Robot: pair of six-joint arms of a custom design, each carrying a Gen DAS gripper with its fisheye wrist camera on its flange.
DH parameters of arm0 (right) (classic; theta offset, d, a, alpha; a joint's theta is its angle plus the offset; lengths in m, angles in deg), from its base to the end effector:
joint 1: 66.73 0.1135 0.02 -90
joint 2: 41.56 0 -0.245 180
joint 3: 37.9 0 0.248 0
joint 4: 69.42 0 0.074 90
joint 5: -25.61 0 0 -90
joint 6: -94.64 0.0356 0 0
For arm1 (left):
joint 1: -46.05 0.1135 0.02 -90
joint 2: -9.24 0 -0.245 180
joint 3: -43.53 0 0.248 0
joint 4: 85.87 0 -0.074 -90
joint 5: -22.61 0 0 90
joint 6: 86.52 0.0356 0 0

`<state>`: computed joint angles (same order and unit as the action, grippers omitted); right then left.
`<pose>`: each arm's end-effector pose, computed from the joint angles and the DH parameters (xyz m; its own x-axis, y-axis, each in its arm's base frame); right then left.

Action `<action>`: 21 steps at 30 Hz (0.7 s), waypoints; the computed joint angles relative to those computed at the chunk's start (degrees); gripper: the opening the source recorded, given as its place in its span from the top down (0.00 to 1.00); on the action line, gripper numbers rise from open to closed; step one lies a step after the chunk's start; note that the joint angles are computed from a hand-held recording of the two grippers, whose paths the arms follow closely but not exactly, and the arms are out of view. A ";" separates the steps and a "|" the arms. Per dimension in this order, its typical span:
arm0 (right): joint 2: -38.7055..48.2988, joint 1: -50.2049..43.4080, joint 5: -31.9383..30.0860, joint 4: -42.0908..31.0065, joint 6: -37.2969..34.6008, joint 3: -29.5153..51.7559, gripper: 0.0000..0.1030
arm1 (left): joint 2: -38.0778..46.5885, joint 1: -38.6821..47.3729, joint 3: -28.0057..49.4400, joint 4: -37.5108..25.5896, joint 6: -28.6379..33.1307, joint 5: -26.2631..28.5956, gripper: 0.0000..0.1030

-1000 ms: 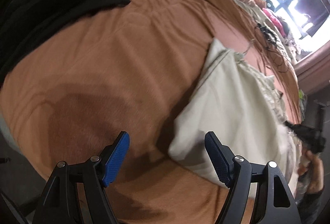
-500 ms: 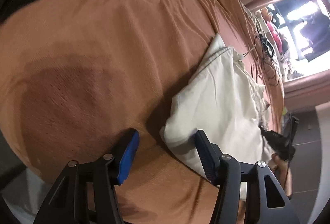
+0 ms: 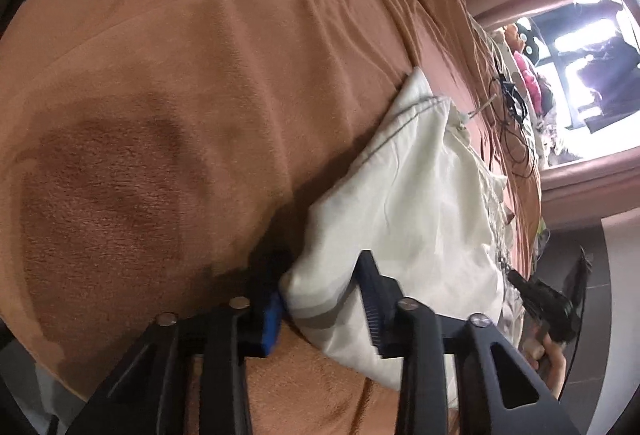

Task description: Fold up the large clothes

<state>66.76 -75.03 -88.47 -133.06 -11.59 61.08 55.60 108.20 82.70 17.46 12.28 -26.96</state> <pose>0.3711 -0.0395 0.2040 -0.9123 -0.1248 -0.3901 -0.2514 0.9225 0.2928 0.0708 0.0845 0.1592 -0.5570 -0.8050 -0.2043 -0.5620 0.5465 -0.6208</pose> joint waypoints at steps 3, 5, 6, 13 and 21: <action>-6.31 -1.44 -1.38 -3.91 -2.46 -3.37 0.88 | -1.45 1.71 1.02 -2.89 2.23 0.12 0.76; -11.15 -2.55 -1.88 -6.01 -4.47 -6.56 0.67 | -3.30 1.08 1.75 -4.17 1.06 -0.07 0.79; -14.51 -3.11 -1.93 -6.92 -5.79 -9.03 0.56 | -4.13 2.21 2.45 -6.09 2.04 0.32 0.79; -28.89 -8.90 -4.01 -12.36 -13.30 -21.98 0.56 | -4.20 3.23 5.43 -9.92 2.74 2.29 0.83; -42.78 -8.62 -0.70 -11.24 -14.05 -39.87 0.65 | -7.98 0.24 9.72 -13.82 -1.45 3.03 0.87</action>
